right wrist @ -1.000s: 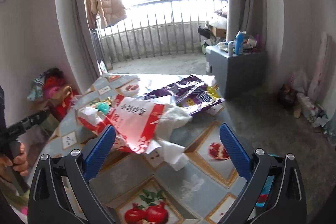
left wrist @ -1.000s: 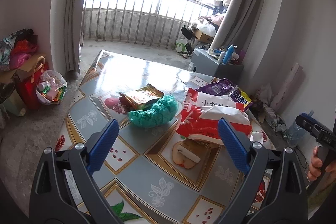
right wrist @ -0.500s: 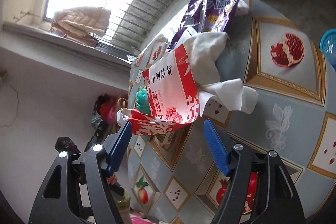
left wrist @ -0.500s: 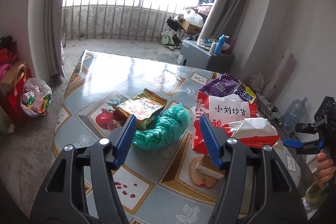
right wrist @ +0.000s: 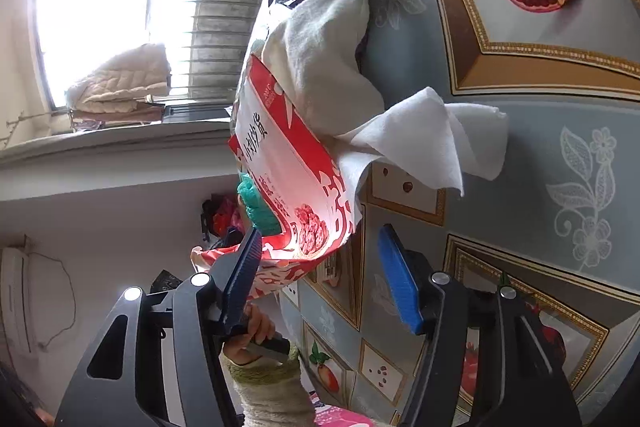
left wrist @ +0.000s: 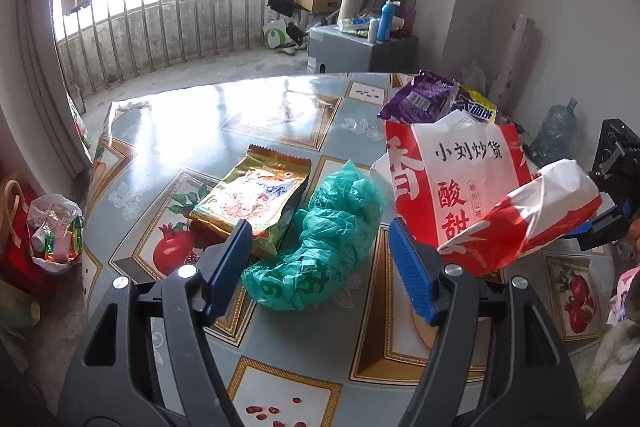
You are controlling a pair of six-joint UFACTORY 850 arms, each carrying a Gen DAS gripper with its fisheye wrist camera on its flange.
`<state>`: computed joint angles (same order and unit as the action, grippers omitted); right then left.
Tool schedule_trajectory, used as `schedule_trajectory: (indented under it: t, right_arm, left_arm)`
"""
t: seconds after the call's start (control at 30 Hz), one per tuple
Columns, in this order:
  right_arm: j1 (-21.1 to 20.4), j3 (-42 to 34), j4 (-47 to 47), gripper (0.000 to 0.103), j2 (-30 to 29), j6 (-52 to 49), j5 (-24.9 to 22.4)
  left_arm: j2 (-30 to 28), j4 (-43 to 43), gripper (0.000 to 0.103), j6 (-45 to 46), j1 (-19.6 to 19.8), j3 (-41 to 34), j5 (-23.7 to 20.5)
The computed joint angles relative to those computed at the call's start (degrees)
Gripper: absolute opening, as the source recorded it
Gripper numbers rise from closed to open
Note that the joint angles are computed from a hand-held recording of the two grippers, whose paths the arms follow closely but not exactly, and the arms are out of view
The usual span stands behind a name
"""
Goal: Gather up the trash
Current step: 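Move both tools to the green bag and the red-white snack bag, then grasp the green plastic bag with the left tool while the right tool grasps the red-white snack bag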
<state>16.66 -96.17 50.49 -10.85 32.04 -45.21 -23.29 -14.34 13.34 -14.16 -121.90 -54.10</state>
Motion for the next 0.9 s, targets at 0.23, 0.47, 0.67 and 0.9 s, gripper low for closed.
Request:
schedule_trajectory:
  t: [0.23, 0.47, 0.67, 0.9]
  right_arm:
    - [0.49, -0.20, 3.67, 0.045, -1.87, -0.02, 0.74]
    - [0.39, 1.47, 8.57, 0.029, -2.05, -2.31, 1.77]
    - [0.01, 3.70, 12.79, 0.013, -0.86, -4.67, 1.81]
    - [-0.27, 7.30, 19.65, 0.007, 1.18, -10.04, 1.97]
  left_arm:
    - [-1.88, 1.49, 0.066, 0.47, -0.27, -0.75, -2.60]
    - [-1.79, 7.58, 0.058, 0.70, -1.98, -0.01, -3.75]
    - [-1.71, 8.68, 0.044, -0.34, -2.36, -0.41, -4.26]
    - [-0.54, 9.83, 0.031, -2.47, -2.82, 0.62, -4.49]
